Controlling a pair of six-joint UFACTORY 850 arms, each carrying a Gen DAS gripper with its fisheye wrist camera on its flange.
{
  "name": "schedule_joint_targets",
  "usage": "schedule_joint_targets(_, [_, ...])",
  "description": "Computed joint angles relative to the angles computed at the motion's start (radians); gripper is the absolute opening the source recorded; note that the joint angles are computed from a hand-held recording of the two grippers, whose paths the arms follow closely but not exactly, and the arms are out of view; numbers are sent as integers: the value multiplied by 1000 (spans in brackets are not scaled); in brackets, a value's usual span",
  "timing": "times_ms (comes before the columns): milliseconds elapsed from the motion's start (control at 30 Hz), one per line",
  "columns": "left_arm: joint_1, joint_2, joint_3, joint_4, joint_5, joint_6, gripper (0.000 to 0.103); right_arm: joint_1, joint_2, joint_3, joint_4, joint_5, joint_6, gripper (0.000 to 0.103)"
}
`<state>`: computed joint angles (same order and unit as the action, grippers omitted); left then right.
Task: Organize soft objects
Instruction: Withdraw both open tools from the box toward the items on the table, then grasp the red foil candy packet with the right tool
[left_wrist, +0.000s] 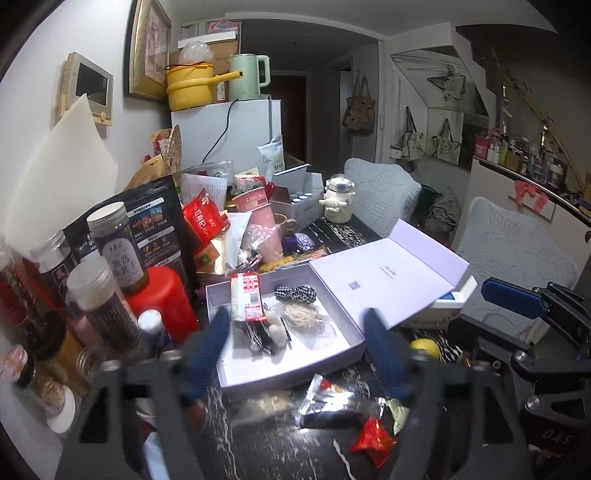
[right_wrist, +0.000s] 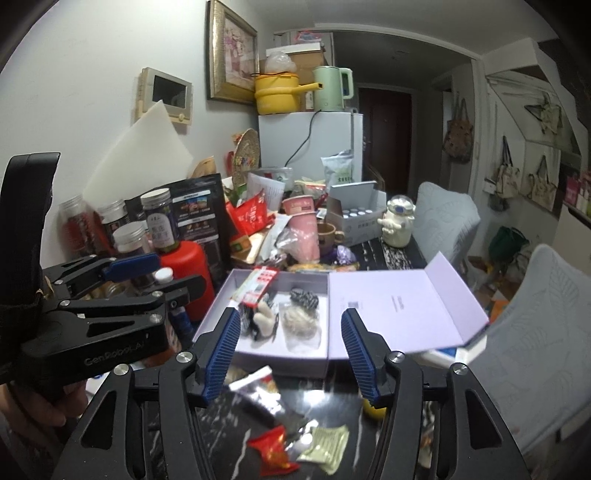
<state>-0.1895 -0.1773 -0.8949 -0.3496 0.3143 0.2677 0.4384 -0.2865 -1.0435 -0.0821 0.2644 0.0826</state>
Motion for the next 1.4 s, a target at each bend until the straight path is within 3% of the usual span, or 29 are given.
schedule_joint_targets(333, [-23,40,82,25,19,-7,81,3,39,98,63,10,-36,60])
schedule_joint_targets(633, [0,61,154,215,3,-250,81,7,58,168,41,22,2,60])
schedule_joint_targets(800, [5,60,184,204,-12,-263,81,19,50,198,36,28,14,60])
schedule_joint_targets(1033, [22,37,203,189,-32,-279,81,25,4,210,-67,30,119,60])
schedule_joint_targets(1133, [23,20,210,147,-30,-259,81,17,-25,208,-181,44,246,60])
schedule_joint_targets(1400, [30,-39,200,225,-54,-356,81,7,-111,165,-296,30,349,60])
